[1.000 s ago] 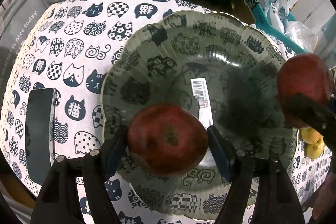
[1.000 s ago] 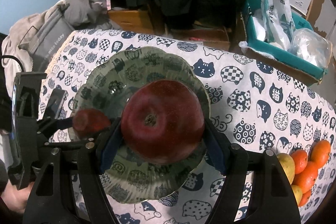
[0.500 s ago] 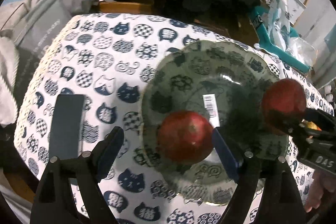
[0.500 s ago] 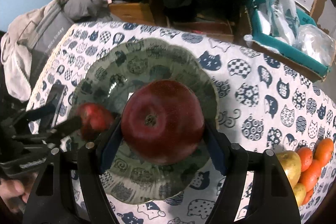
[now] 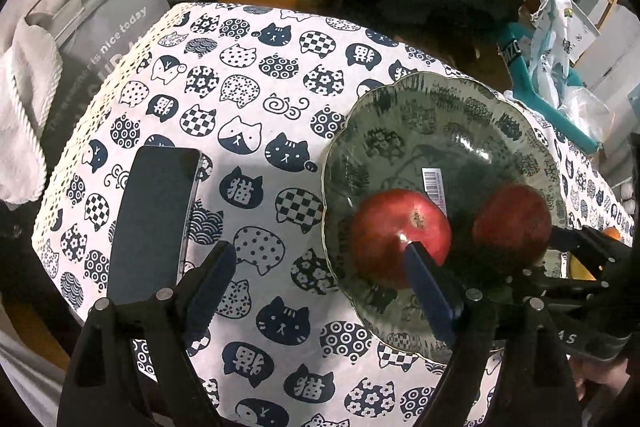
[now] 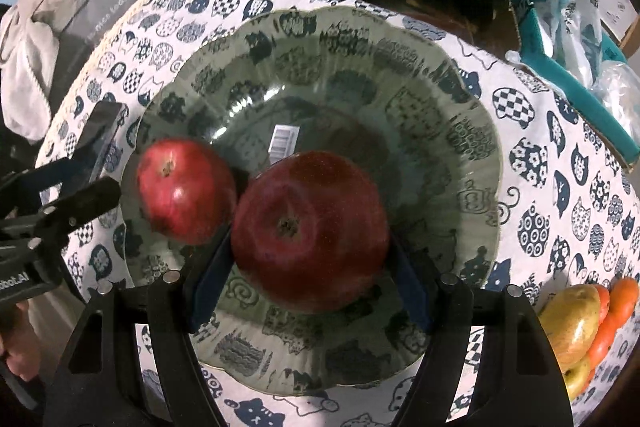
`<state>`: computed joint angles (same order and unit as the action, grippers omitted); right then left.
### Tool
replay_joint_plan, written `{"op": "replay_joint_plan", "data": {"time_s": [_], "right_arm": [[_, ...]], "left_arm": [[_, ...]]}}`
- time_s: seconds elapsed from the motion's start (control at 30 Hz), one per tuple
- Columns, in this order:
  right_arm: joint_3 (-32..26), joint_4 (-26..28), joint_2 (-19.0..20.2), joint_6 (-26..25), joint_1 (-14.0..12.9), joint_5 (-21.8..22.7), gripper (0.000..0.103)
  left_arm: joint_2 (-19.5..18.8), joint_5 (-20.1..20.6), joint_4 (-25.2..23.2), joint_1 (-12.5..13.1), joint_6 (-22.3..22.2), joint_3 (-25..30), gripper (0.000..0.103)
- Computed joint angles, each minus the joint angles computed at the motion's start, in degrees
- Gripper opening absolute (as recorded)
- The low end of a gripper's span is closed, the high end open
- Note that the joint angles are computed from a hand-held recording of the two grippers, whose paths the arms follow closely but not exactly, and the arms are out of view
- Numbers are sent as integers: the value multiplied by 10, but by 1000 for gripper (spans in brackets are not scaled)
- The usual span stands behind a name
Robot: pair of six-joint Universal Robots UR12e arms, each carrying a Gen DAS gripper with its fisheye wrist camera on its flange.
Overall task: Organize fruits
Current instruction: 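Lower both red apples into the bowl and open both tools, then lift both open tools up and away from the bowl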
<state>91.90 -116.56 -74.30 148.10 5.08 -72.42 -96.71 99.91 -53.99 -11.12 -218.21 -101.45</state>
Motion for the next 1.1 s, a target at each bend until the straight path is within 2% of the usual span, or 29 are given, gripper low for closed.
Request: {"op": "replay_joint_plan", "data": {"time_s": [0.2, 0.37, 0.7, 1.1], "right_arm": [[1, -11, -7, 0, -4, 16, 82], [-4, -22, -13, 16, -14, 37, 82], [15, -110, -48, 47, -38, 48, 82], [38, -188, -96, 69, -73, 86, 83]], "left_arm": [[1, -2, -4, 1, 0, -2, 87], [7, 0, 2, -1, -2, -2, 87], [12, 43, 29, -29, 23, 17, 87], [22, 65, 83, -55, 47, 30, 87]]}}
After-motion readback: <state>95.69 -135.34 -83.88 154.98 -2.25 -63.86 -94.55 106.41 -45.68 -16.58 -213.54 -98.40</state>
